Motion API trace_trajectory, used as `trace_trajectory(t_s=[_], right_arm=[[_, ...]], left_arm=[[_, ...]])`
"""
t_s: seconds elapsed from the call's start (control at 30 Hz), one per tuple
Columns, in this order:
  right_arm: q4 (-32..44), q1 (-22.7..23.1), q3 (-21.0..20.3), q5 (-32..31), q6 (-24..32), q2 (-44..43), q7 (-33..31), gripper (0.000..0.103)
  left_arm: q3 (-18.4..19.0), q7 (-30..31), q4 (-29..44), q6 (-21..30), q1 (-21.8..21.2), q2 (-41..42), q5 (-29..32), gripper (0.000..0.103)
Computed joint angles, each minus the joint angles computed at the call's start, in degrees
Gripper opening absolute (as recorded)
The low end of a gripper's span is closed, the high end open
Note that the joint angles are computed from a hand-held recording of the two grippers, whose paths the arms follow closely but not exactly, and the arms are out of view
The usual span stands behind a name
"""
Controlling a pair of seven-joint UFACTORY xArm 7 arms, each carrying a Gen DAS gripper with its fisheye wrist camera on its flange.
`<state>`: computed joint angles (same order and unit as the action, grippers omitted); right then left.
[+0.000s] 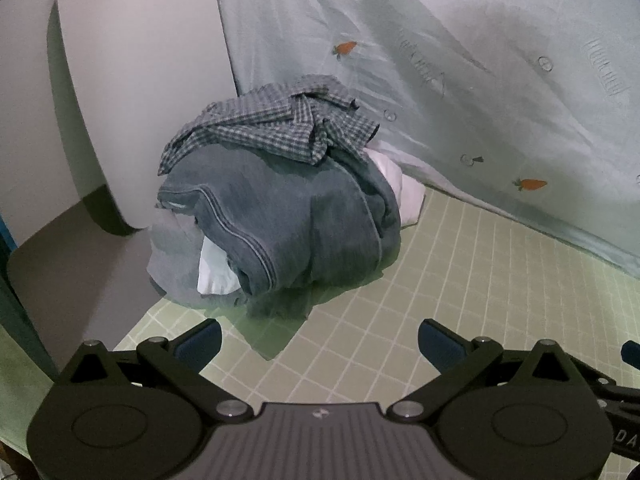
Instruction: Fold clothes
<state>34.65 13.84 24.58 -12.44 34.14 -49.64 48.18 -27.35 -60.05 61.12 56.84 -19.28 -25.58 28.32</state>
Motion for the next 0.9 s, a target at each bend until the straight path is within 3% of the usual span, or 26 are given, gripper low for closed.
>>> trace_trajectory(t_s=[0.23, 0.5, 0.73, 0.9], right_arm=[[2.12, -2.95, -0.5, -2.67, -1.8, 5.04, -1.61, 0.103], [10.08, -8.77, -0.76, -7.94, -6.27, 17.49, -1.94, 0.103], [23.99, -11.28, -1.59, -17.33, -8.32, 35.39, -1.1, 0.103], [37.68, -9.17, -4.42, -22.3, -9.32, 50.16, -2.95, 0.103]], left_arm=[[2.96, 0.48, 1.36, -2.89, 0.27, 3.9, -1.81, 0.103], [7.85, 0.96, 5.15, -7.38, 1.84, 10.84, -1.92, 0.103], [13.0, 1.89, 12.2, -11.93, 2.98, 19.78, -1.05, 0.102], [16.95, 6.43, 21.41, -16.43, 2.11, 29.33, 1.06, 0.102]])
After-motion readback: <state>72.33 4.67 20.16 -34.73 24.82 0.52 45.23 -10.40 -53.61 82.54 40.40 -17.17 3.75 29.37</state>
